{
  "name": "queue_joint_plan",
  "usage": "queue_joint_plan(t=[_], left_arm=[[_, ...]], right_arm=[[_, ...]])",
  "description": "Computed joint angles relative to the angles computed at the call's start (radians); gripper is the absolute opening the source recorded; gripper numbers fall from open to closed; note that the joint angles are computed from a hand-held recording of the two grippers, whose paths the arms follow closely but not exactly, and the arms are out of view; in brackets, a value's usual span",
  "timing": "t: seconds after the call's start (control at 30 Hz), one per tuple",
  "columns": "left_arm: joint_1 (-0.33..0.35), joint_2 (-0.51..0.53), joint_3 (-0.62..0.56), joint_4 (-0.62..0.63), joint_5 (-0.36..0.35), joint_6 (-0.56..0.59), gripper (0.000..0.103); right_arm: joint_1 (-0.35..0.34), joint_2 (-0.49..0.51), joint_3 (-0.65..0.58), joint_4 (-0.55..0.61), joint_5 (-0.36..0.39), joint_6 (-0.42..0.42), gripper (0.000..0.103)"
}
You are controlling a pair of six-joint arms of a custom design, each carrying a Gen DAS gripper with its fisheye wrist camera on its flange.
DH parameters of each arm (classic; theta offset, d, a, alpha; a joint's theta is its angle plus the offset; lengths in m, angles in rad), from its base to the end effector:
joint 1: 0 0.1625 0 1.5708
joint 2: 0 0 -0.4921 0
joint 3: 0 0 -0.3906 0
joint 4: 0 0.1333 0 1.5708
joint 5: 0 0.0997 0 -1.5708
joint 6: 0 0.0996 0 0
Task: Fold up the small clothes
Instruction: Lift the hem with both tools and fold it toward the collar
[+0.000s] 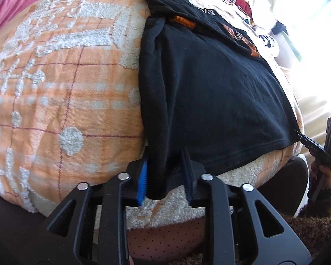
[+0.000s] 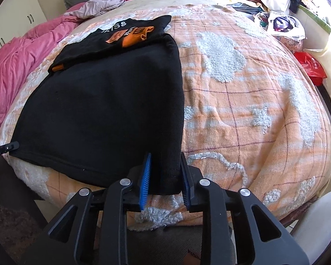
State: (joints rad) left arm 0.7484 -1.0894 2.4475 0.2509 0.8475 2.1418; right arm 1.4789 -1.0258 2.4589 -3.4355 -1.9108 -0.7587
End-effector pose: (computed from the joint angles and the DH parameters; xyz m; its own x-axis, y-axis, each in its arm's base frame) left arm -0.0167 -0.2874 0.1461 -0.8818 -0.2659 -0.3896 -0.0178 0.8441 -0.5358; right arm 0.0594 -0.4459 0.1528 -0.7294 -0.4586 0.5076 -0.5766 0.8115 -0.0952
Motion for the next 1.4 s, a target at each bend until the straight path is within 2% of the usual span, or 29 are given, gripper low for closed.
queue_joint_plan(t=[0.07,0.1,0.2,0.23,0.27,0.33,0.43,0.53,0.7,0.87,1.0,1.1,1.4], left_arm=[[0.003,0.002,-0.003,-0.018,0.009,0.023,0.034],[0.004,0.009,-0.007,-0.023,0.01,0.028,0.036],[-0.006,0.056,-0.018,-0.005,-0.006,0.012,0.034],[-0.012,0.07,-0.02,0.006,-0.015,-0.004,0.027],[-0.022,0.085,-0.021,0.024,-0.028,-0.03,0.013],[-0.03,0.077,-0.016,0.03,-0.032,-0.039,0.005],[-0.039,0.055,-0.011,0.038,-0.035,-0.042,0.003],[-0.064,0.003,0.004,0.046,-0.058,-0.059,0.002],[-0.145,-0.115,0.021,0.106,-0.135,-0.101,0.002],[-0.197,-0.147,0.004,0.164,-0.196,-0.115,0.002],[-0.201,-0.169,-0.021,0.18,-0.231,-0.086,0.002],[-0.179,-0.19,-0.048,0.172,-0.264,-0.034,0.002],[-0.135,-0.222,-0.137,0.165,-0.348,0.099,0.003]], right_arm=[[-0.001,0.004,-0.005,0.02,0.004,-0.005,0.04],[0.0,0.009,-0.008,0.026,0.003,-0.006,0.042],[0.004,0.01,-0.018,0.044,-0.001,0.001,0.042],[0.006,0.012,-0.018,0.044,-0.005,-0.007,0.036],[0.008,0.013,-0.017,0.04,-0.008,-0.021,0.028],[0.008,0.01,-0.015,0.043,0.005,-0.035,0.018],[0.014,0.006,-0.01,0.025,0.014,-0.052,0.009],[0.014,-0.019,-0.004,0.014,0.056,-0.053,0.009],[0.016,-0.074,0.003,-0.009,0.16,-0.05,0.009],[0.032,-0.088,-0.008,-0.044,0.234,-0.03,0.009],[0.038,-0.093,-0.024,-0.065,0.279,0.002,0.009],[0.049,-0.091,-0.041,-0.087,0.308,0.028,0.009],[0.099,-0.052,-0.119,-0.112,0.338,0.122,0.009]])
